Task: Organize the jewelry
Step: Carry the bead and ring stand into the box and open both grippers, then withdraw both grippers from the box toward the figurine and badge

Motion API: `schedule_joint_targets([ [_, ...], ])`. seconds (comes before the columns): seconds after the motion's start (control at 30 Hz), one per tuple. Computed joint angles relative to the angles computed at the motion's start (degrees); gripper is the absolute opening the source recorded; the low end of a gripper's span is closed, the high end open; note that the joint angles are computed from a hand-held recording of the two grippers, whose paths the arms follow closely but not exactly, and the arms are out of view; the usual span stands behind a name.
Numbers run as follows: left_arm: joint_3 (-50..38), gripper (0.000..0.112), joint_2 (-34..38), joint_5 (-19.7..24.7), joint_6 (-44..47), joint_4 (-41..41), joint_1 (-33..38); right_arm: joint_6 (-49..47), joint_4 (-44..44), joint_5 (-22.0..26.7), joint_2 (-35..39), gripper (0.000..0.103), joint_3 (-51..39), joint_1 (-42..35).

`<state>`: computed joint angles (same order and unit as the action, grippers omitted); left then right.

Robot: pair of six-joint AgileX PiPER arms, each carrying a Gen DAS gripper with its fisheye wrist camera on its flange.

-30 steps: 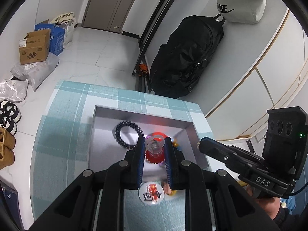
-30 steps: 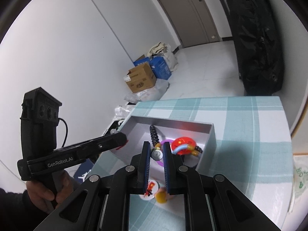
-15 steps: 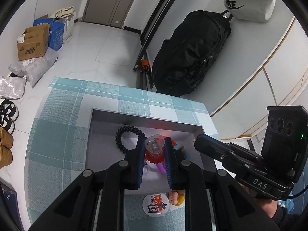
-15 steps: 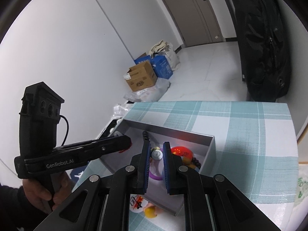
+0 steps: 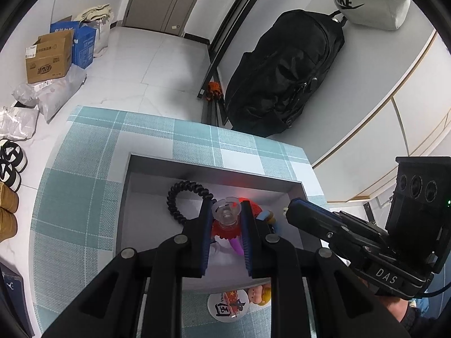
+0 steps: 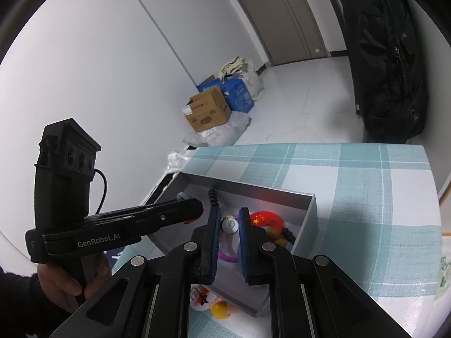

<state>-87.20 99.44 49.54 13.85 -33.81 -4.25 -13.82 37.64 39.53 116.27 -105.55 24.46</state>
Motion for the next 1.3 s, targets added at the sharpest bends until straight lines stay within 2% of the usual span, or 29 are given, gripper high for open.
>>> schedule_joint_targets([
  [0.13,0.6,0.015,-0.2,-0.2,0.1,-1.5,0.3,0.2,-0.7,-1.7,-0.3,0.018,0.7,0.3],
  [0.17,0.2,0.015,0.2,0.5,-0.2,-2.8,0.8,0.4,-0.7,-1.6,-0.2,0.021,0.7,0.3],
  [0.2,-0.2,0.018,0.5,1.2,-0.4,-3.7,1.0,0.8,-0.7,-1.6,-0.2,0.031,0.8,0.2],
  [0.23,-0.5,0.028,0.7,1.5,-0.9,-3.3,0.9,0.9,-0.6,-1.9,-0.5,0.039,1.2,0.1],
  [0.27,-0.6,0.043,0.4,1.1,-2.2,-1.8,0.6,0.2,0.5,-2.7,-1.0,0.040,2.1,-0.1],
  [0.37,1.7,0.056,-1.7,-1.1,0.2,-3.8,0.9,-2.1,2.9,-5.7,-3.2,0.044,5.1,-0.5],
  [0.43,1.7,0.058,-2.1,-1.1,0.8,-3.8,0.7,-3.5,4.3,-7.6,-4.6,0.055,7.2,-0.6],
  [0.57,2.5,0.058,-2.8,-1.9,-0.7,-1.1,-0.5,-4.7,5.1,-9.8,-6.5,0.058,9.7,-0.3],
  [0.73,4.3,0.058,-4.6,-3.3,-0.2,0.0,-0.8,-4.8,4.5,-12.2,-8.3,0.068,12.0,0.2],
  [0.93,7.9,0.058,-7.6,-5.1,-0.2,1.0,-0.6,-4.4,4.3,-15.1,-11.1,0.071,16.3,0.4],
  [1.0,9.2,0.058,-8.7,-5.6,0.2,1.1,-0.4,-3.7,3.8,-16.4,-12.2,0.080,18.1,0.7],
  [1.07,10.7,0.058,-9.8,-6.3,0.5,1.1,-0.4,-3.7,3.9,-17.1,-13.1,0.081,19.6,0.9],
  [1.3,15.2,0.058,-13.3,-7.6,0.5,2.8,-0.9,2.9,-2.8,-17.8,-15.7,0.087,23.2,2.4],
])
